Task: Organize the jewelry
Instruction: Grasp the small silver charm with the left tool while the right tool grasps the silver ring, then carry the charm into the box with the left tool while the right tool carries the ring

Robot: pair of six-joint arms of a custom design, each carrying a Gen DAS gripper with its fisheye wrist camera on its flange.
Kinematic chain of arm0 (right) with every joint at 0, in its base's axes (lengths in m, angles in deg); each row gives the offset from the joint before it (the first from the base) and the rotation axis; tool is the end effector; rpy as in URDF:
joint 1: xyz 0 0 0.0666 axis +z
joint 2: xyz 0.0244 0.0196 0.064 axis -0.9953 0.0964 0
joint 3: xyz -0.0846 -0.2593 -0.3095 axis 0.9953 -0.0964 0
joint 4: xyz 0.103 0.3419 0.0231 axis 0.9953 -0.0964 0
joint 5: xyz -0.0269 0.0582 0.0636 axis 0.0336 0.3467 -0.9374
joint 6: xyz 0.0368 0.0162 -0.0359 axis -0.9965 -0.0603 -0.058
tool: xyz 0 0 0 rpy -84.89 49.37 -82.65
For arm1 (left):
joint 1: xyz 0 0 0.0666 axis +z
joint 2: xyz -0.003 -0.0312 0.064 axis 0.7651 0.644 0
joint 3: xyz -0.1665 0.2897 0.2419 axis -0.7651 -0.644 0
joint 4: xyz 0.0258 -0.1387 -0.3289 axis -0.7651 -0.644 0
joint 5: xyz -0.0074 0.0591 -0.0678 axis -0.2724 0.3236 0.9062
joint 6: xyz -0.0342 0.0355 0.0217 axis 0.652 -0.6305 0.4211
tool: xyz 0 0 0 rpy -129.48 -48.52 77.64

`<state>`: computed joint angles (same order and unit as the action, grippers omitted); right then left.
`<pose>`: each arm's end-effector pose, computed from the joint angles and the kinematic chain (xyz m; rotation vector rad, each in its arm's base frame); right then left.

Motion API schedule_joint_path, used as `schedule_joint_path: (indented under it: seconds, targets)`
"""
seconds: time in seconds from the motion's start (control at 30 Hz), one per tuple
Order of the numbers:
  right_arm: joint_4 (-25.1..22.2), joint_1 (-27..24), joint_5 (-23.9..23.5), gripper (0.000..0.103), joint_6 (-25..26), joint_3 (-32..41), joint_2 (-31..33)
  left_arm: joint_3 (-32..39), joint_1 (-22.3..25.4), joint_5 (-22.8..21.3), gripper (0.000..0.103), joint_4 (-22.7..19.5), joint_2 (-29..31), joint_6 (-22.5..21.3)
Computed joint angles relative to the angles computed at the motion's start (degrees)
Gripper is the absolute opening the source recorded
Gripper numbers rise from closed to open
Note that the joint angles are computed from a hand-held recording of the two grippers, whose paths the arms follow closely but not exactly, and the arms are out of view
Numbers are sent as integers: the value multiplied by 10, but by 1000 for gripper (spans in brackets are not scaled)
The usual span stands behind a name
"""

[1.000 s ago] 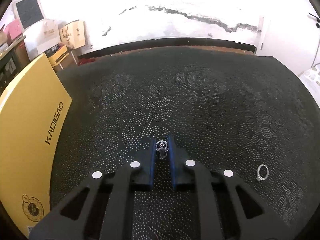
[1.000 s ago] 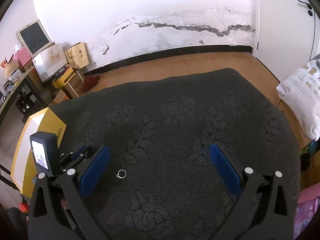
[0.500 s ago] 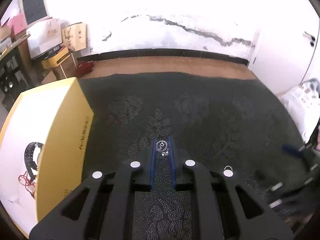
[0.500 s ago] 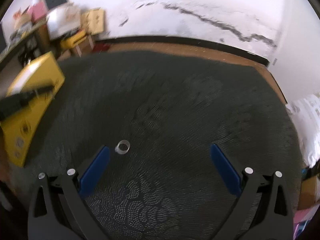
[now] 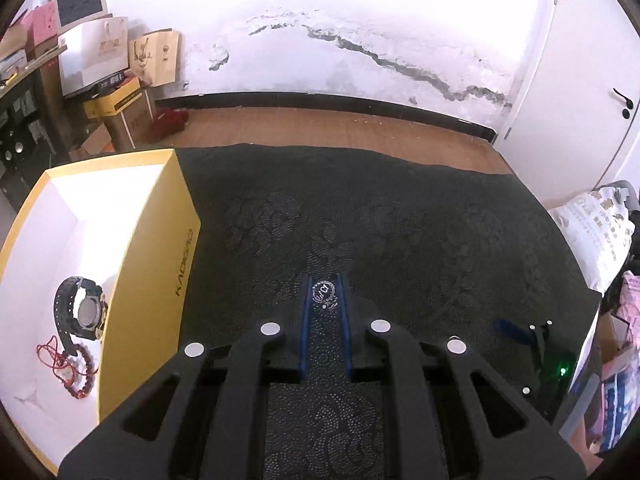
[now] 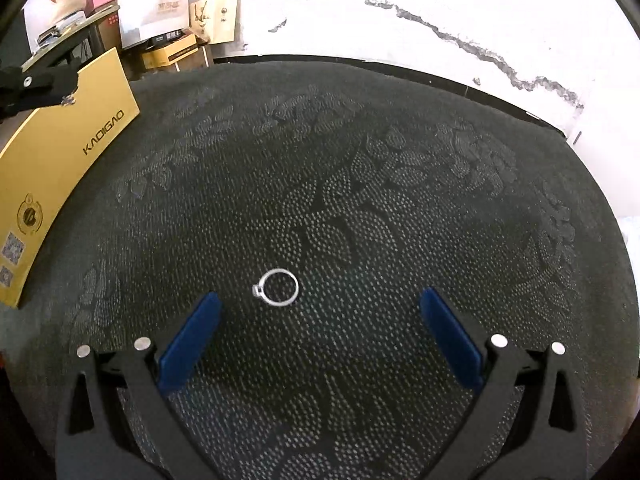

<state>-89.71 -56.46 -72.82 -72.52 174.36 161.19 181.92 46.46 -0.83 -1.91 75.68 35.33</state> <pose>0.5061 0.2635 0.5209 -0.3056 2.5228 0.1052 0.5245 -0.0348 0.6342 0.0334 2.4566 -0.1495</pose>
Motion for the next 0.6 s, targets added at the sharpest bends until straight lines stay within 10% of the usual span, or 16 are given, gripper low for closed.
schedule_joint_path:
  seconds: [0.27,0.6]
  targets:
    - [3,7,-9,25,7,17,6,1,3,0,12,-4,1,2]
    - [-10,5,-19,22,-6,24,6,-2,0,-8,12,-1,1,-1]
